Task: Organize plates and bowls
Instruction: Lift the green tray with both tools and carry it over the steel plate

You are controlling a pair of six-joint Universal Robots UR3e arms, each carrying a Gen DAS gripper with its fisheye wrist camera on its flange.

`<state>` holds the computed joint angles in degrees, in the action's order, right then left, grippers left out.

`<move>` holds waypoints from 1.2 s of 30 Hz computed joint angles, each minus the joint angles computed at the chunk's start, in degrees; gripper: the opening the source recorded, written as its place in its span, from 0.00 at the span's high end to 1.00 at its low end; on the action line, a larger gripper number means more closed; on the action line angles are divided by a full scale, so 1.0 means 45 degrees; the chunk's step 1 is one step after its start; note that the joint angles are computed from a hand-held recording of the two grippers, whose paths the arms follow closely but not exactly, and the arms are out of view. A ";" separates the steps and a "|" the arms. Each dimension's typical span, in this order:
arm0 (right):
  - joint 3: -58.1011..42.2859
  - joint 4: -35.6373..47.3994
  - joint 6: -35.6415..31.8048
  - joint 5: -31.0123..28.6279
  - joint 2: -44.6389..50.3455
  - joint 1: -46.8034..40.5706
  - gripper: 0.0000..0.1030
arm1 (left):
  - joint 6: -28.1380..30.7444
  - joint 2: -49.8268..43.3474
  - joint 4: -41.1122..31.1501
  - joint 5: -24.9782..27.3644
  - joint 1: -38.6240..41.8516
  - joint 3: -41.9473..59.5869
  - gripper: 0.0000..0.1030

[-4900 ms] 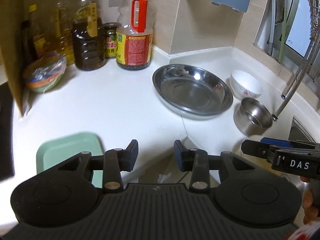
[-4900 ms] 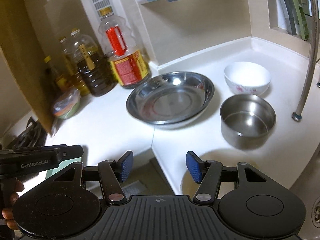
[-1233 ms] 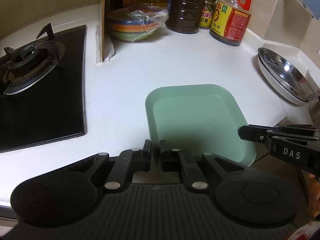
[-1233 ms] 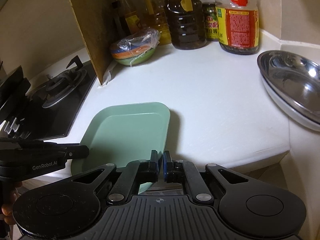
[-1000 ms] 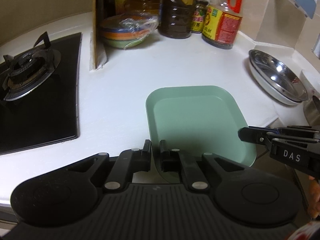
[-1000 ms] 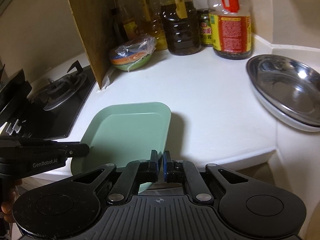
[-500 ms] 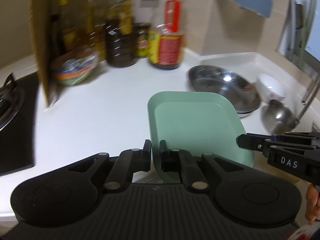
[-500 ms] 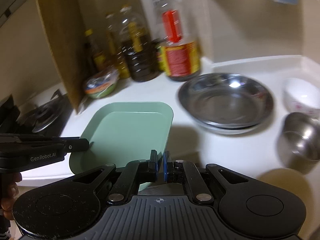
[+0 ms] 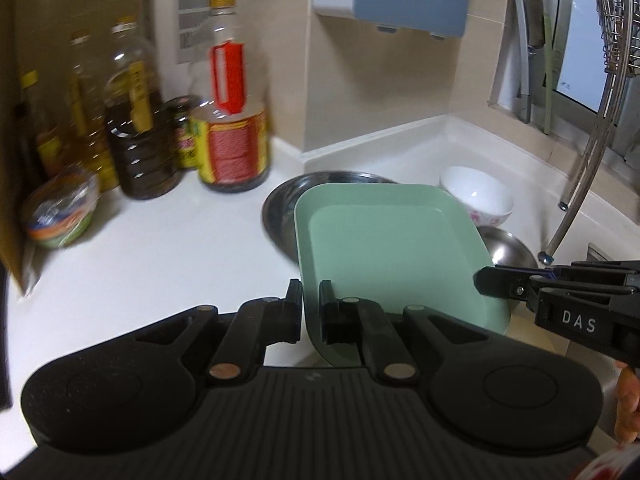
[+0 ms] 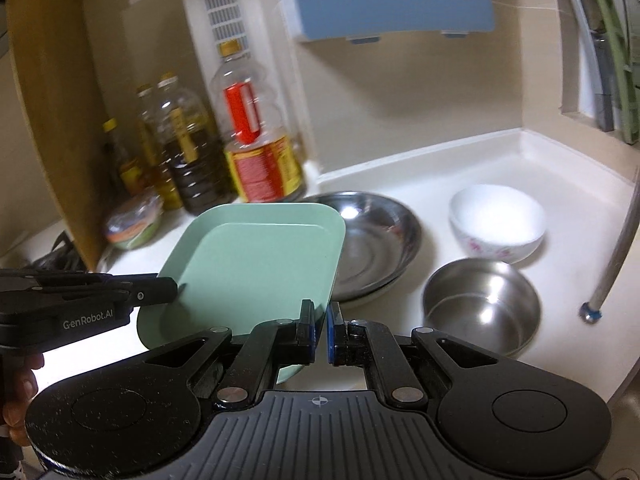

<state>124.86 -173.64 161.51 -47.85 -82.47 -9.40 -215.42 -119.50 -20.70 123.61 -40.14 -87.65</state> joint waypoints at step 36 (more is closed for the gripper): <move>-0.9568 0.1881 0.5460 -0.5096 0.6827 0.3432 0.94 | 0.5671 -0.3397 0.0097 -0.7133 0.5422 0.4359 0.93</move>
<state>81.80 -165.17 186.08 -70.78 -51.75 6.04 -189.91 -134.79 -20.26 91.51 -15.74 -68.03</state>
